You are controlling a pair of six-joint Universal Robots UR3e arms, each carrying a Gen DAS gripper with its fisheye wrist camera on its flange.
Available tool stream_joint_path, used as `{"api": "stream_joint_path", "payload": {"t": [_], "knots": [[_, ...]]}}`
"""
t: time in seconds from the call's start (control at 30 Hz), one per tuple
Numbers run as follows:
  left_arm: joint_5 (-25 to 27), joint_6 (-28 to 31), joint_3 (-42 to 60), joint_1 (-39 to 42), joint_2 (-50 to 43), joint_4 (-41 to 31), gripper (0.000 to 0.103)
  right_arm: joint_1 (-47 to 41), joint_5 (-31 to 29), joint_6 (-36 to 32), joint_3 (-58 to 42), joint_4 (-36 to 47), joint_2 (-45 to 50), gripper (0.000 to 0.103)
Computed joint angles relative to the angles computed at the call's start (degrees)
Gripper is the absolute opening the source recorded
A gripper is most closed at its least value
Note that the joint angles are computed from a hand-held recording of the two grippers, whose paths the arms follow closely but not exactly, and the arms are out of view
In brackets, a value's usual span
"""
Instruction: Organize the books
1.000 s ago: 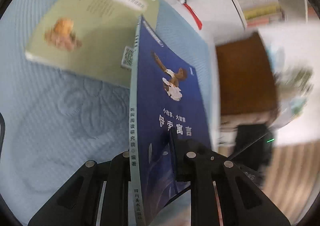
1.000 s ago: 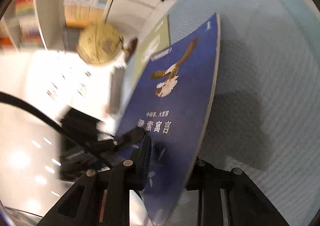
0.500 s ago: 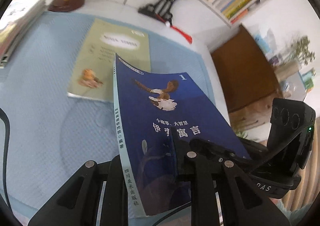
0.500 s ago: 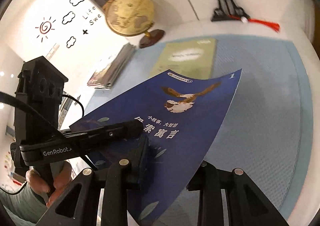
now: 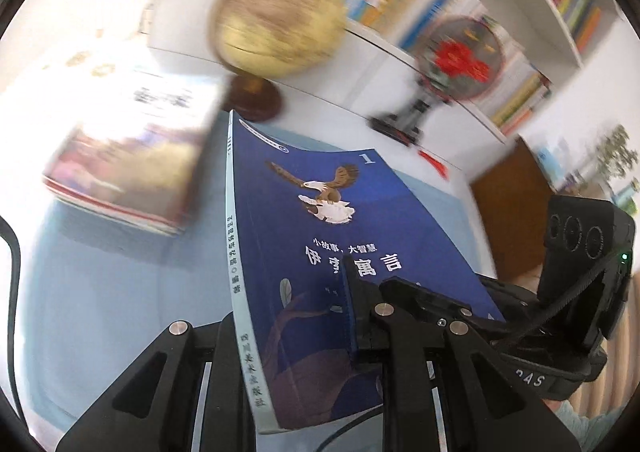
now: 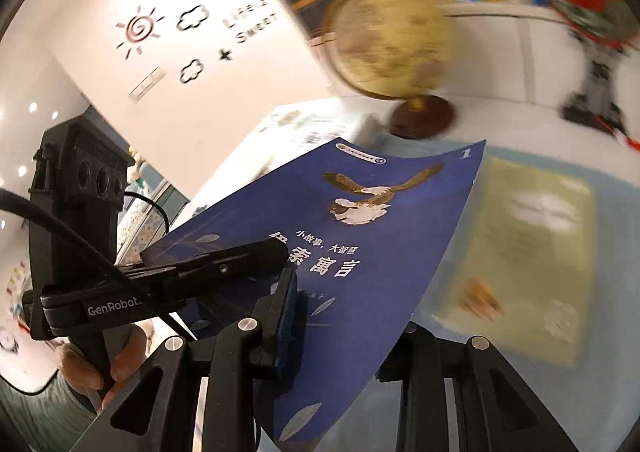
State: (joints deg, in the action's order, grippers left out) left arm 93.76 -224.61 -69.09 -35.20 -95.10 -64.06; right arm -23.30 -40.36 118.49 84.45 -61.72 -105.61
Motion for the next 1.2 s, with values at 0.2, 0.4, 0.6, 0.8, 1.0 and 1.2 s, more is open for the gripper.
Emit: {"api": "stream_joint_path", "payload": {"t": [0.2, 0.4, 0.6, 0.8, 1.0, 1.2], "knots": [[-14.17, 12.49, -16.20, 21.09, 12.45, 0.73, 0.018, 24.66, -2.35, 36.40, -0.87, -39.26, 16.36, 0.033], [-25.93, 25.51, -17.23, 35.15, 12.45, -4.44, 0.026, 32.69, -4.28, 53.89, -11.86, -50.18, 31.72, 0.035], [-34.93, 32.05, -15.62, 43.89, 9.01, -12.38, 0.032, 36.81, -7.97, 57.93, -23.08, -47.91, 40.24, 0.039], [-35.39, 37.79, -11.56, 46.19, 7.03, -21.38, 0.037, 38.31, -11.33, 62.31, -29.54, -47.43, 45.43, 0.040], [-29.92, 38.83, -15.45, 46.31, 10.30, -21.00, 0.037, 39.58, -13.78, 62.72, -35.98, -44.21, 50.40, 0.046], [-30.89, 38.54, -20.71, 50.97, 15.69, -18.93, 0.037, 42.50, -15.91, 65.31, -39.71, -44.98, 52.50, 0.061]]}}
